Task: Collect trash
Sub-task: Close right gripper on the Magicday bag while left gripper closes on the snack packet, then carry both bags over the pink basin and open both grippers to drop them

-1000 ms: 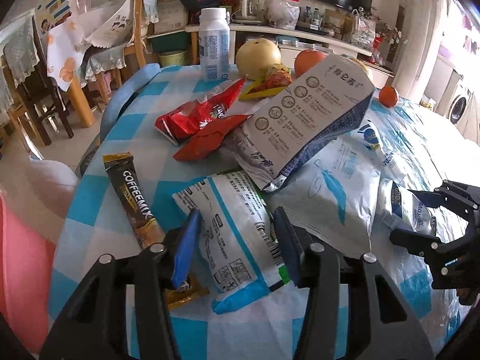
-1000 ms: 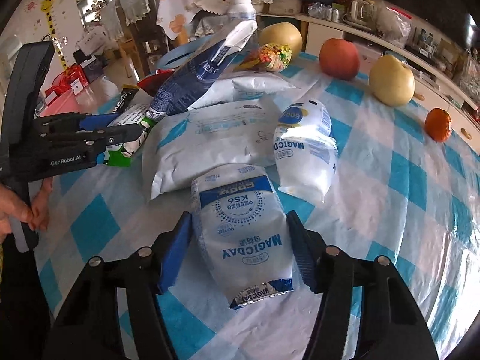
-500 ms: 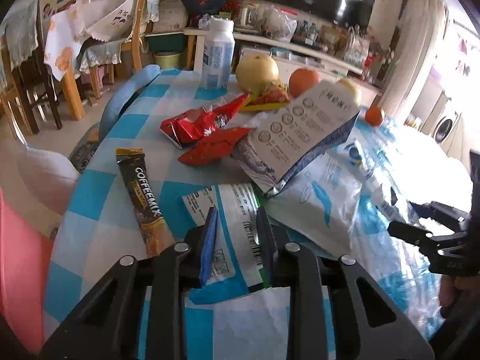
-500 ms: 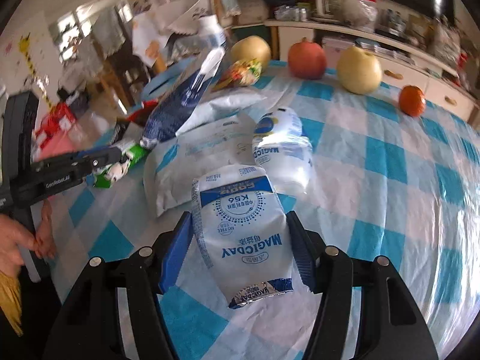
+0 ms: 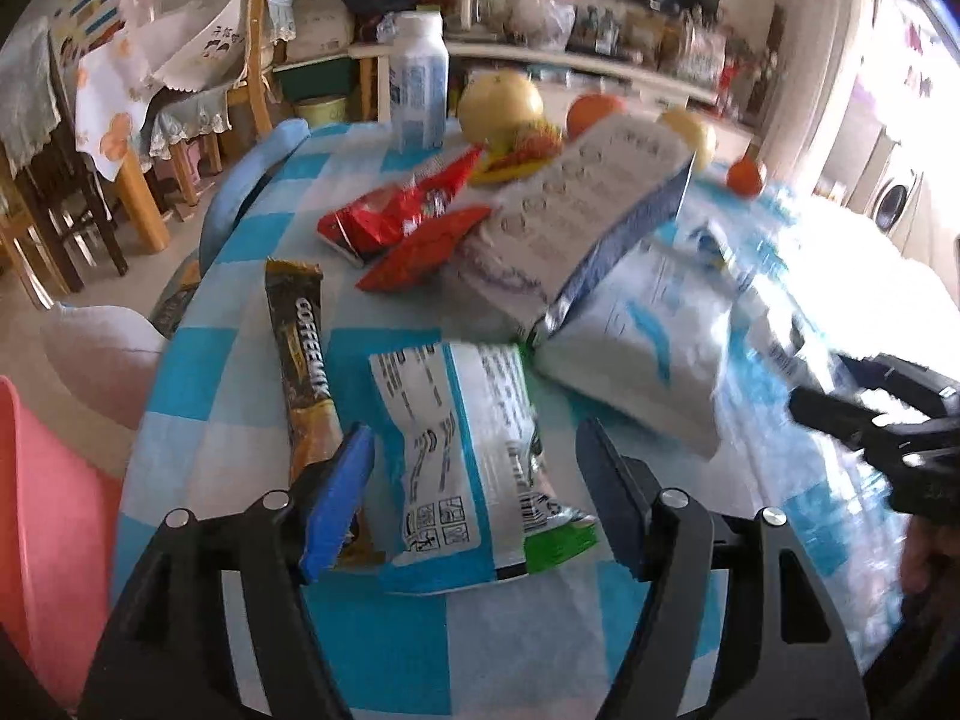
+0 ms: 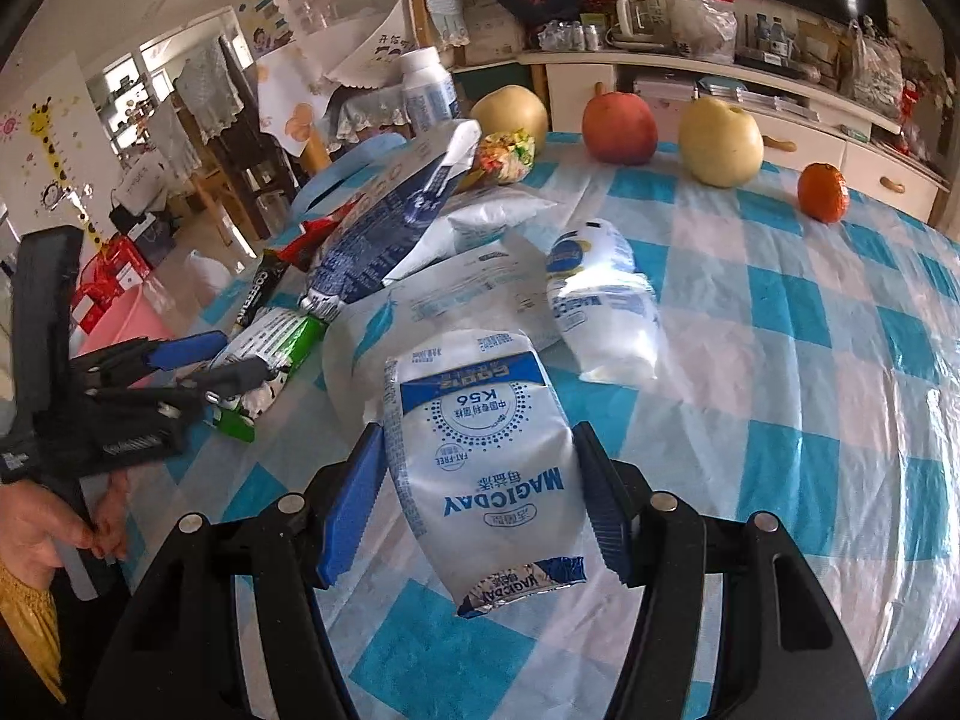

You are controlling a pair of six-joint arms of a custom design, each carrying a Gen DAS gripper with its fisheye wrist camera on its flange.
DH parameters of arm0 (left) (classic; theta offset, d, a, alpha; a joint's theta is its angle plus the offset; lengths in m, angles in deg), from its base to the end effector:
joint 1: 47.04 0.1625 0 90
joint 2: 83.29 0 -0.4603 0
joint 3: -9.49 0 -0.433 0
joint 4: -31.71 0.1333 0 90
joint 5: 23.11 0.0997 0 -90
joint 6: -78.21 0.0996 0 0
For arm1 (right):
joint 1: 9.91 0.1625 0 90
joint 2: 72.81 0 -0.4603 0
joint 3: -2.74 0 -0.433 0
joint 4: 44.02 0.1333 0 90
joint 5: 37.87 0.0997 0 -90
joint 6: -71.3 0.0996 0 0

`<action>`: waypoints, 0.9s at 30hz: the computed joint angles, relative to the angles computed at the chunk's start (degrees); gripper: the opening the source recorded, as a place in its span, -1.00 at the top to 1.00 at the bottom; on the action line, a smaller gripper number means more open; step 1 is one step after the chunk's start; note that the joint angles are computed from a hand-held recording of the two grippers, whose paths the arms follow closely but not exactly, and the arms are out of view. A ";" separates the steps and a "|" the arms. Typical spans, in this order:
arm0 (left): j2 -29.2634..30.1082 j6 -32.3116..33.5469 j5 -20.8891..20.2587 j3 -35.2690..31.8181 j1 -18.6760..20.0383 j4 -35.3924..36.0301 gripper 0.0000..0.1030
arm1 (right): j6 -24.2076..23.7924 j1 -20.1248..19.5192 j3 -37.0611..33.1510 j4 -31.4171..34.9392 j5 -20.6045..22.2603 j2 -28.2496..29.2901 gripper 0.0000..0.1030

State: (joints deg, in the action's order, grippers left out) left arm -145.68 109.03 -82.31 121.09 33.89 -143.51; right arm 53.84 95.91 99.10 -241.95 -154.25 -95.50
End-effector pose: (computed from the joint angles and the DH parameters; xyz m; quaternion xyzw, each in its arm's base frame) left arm 0.0831 -0.6484 0.2320 0.2356 0.8899 -0.2450 0.3042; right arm 0.2708 -0.6291 -0.0931 0.2020 -0.9107 0.2836 0.2221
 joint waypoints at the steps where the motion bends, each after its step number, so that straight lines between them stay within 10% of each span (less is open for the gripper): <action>1: 0.67 -0.31 1.36 -0.36 -0.09 0.38 -0.37 | -0.34 0.00 -0.15 0.02 0.04 0.13 -0.23; 12: 1.71 -1.00 2.57 0.81 -0.90 -3.16 0.13 | 3.29 -0.10 -0.09 -1.11 1.11 0.64 -0.23; 27: -6.87 -9.15 -16.72 1.21 2.88 2.47 0.18 | 15.91 0.28 3.42 -2.50 11.94 -0.74 -0.23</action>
